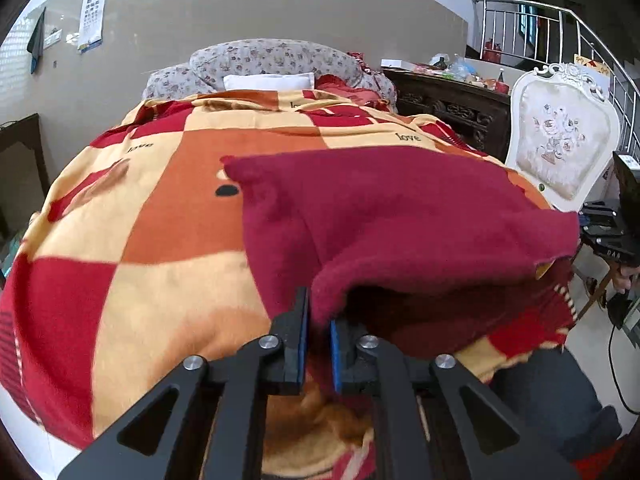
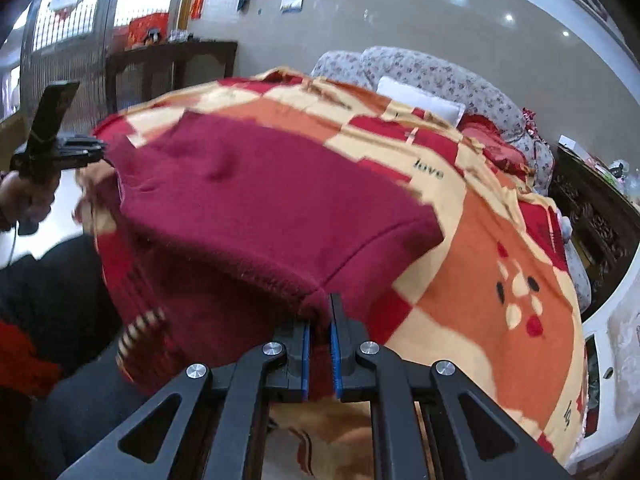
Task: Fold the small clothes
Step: 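Lift the hem with both tools and fold it toward the collar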
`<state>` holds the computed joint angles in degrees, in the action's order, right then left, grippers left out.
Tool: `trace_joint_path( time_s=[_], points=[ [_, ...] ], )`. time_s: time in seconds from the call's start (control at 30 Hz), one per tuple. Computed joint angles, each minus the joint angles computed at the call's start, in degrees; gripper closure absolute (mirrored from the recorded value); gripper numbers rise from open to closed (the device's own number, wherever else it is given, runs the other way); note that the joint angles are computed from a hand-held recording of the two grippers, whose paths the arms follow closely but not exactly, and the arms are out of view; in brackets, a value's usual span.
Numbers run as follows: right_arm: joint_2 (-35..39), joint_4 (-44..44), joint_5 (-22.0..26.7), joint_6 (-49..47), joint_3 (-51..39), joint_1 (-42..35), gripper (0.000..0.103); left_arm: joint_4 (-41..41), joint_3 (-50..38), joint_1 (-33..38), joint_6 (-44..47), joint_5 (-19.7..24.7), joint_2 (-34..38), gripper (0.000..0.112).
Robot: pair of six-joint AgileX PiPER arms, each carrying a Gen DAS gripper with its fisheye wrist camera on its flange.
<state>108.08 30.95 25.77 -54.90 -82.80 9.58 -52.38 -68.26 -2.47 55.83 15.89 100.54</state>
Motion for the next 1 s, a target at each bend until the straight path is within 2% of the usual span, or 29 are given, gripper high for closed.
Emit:
trace_joint_path(
  time_s=[0.1,0.13,0.17,0.2,0.3,0.37,0.5,0.6,0.67,0.77,0.8,0.87,0.9,1.0],
  points=[
    [-1.32,-5.44,-6.36,2.15,4.78,1.88,0.088,-2.76,3.09,0.81,1.74,0.6,-2.38,0.091],
    [-2.11,-7.23,-7.72,3.35,6.38,2.21,0.076,-2.83,4.33,1.03,1.94,0.35,-3.42,0.085],
    [-2.96,-10.77,-7.95,5.82,7.71,2.47,0.07,-0.61,5.79,0.94,0.18,-0.76,-4.67,0.084],
    [-3.97,-14.4,-8.47,8.31,9.35,2.78,0.07,2.11,6.35,1.05,-2.33,-1.23,-5.38,0.084],
    [-7.41,-21.84,-5.26,12.65,12.92,2.0,0.07,2.09,7.79,2.54,-3.93,-0.34,-8.6,0.084],
    [-10.45,-17.52,-3.52,8.71,14.24,0.13,0.07,-1.65,6.48,3.16,-2.14,1.63,-10.14,0.084],
    [-12.3,5.1,0.07,-5.85,10.67,-3.2,0.069,-8.83,-0.68,0.9,0.94,7.09,-7.47,0.083],
    [-7.53,19.23,2.81,-13.19,3.81,-1.68,0.069,-0.61,-6.86,-4.08,-8.24,5.95,-1.95,0.083],
    [-3.83,18.47,2.33,-12.58,0.08,0.99,0.069,10.21,-9.5,-6.59,-19.44,5.4,1.43,0.083],
    [2.24,7.51,1.73,-1.78,-5.32,3.94,0.069,19.5,-9.24,-7.62,-30.27,5.5,3.83,0.083],
    [3.6,5.01,2.13,1.31,-6.12,4.03,0.069,20.23,-8.45,-7.64,-30.99,5.35,4.16,0.083],
    [6.6,-0.36,3.1,7.7,-7.07,3.47,0.069,17.01,-5.13,-8.16,-26.76,1.46,3.77,0.083],
    [7.94,0.38,3.77,7.71,-7.38,2.79,0.068,16.89,-4.25,-8.44,-26.38,0.66,3.43,0.083],
    [7.2,6.85,0.99,3.6,-4.29,2.02,0.068,18.18,-4.9,-8.62,-28.24,0.11,4.18,0.083]
  ],
)
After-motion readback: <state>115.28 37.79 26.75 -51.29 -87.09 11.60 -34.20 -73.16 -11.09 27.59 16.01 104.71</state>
